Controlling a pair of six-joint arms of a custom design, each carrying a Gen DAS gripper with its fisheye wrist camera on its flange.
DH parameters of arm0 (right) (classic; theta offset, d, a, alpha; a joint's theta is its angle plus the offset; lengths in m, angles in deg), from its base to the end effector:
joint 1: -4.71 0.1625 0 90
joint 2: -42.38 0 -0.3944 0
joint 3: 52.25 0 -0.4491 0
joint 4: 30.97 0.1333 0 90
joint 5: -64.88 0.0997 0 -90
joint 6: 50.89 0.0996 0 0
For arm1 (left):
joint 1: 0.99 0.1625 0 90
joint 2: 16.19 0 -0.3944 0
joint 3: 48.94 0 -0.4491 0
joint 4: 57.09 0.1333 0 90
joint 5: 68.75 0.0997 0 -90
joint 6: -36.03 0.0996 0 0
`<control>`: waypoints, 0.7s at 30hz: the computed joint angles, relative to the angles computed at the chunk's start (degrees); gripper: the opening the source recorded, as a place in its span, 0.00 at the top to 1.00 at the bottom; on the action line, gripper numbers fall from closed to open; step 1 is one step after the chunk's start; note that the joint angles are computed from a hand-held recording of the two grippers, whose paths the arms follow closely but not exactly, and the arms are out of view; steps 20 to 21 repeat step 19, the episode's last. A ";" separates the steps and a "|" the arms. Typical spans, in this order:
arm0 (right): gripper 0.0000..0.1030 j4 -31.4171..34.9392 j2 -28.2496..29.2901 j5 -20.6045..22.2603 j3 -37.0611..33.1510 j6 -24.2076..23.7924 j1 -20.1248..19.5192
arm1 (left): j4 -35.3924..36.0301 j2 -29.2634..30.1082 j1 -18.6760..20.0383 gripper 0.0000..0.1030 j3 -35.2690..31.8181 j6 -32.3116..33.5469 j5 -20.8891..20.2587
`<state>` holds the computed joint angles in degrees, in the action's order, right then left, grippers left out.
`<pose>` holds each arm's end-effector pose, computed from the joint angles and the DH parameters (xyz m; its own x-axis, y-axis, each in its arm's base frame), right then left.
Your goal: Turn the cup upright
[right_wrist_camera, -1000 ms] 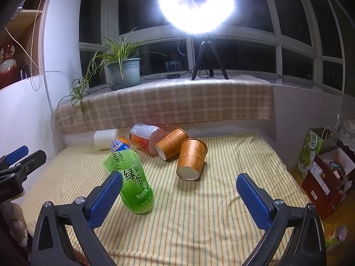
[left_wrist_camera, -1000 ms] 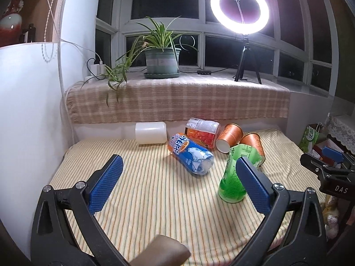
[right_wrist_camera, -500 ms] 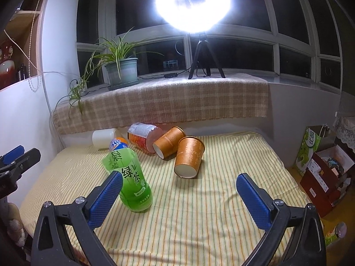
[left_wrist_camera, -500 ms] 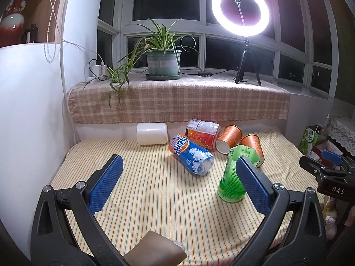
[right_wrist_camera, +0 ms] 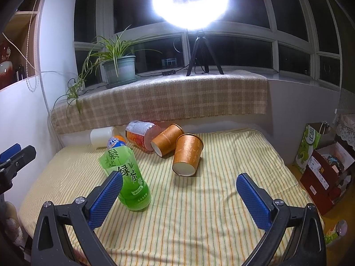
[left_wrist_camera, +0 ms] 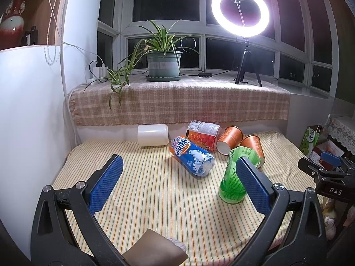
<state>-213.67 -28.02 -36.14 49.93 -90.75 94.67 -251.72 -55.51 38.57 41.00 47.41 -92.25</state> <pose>0.1138 -0.6480 0.3371 -0.7536 -0.1827 0.6314 -0.6288 0.4806 -0.6113 -0.3818 -0.6068 0.1226 -0.7204 -0.0881 -0.6880 0.6071 0.3995 -0.6869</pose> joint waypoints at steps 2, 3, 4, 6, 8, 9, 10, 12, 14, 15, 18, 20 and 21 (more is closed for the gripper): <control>0.00 0.14 0.12 -0.10 -0.12 0.03 -0.01 | -0.12 0.04 -0.03 0.00 -0.07 0.21 0.11; 0.00 0.21 0.16 -0.14 -0.17 0.10 0.00 | -0.15 0.07 -0.02 0.00 -0.18 0.37 0.10; 0.00 0.31 0.21 -0.16 -0.24 0.20 -0.01 | -0.09 0.08 0.00 0.00 -0.32 0.55 0.15; 0.00 0.42 0.35 -0.27 -0.41 0.29 0.04 | -0.12 0.16 -0.02 0.00 -0.60 0.86 0.41; 0.00 0.46 0.48 -0.38 -0.50 0.26 0.06 | -0.01 0.11 0.10 0.00 -0.72 0.90 0.39; 0.00 0.50 0.46 -0.43 -0.51 0.25 0.06 | 0.05 0.09 0.09 0.00 -0.65 0.78 0.34; 0.00 0.48 0.53 -0.48 -0.52 0.23 0.07 | 0.05 0.09 0.09 0.00 -0.65 0.78 0.34; 0.00 0.57 0.62 -0.55 -0.56 0.25 0.07 | 0.17 0.06 0.23 0.00 -0.73 0.67 0.39; 0.00 0.76 0.70 -0.57 -0.61 0.28 0.05 | 0.10 0.01 0.26 0.00 -0.73 0.78 0.40; 0.00 0.73 0.77 -0.64 -0.61 0.28 0.07 | 0.05 0.02 0.31 0.00 -0.72 0.82 0.39; 0.00 0.80 0.95 -0.80 -0.71 0.34 0.05 | 0.34 -0.15 0.36 0.00 -0.64 0.57 0.29; 0.00 0.87 1.02 -0.82 -0.76 0.39 0.03 | 0.28 -0.10 0.33 0.00 -0.62 0.58 0.28; 0.00 0.87 1.02 -0.82 -0.76 0.39 0.03 | 0.28 -0.10 0.33 0.00 -0.62 0.58 0.28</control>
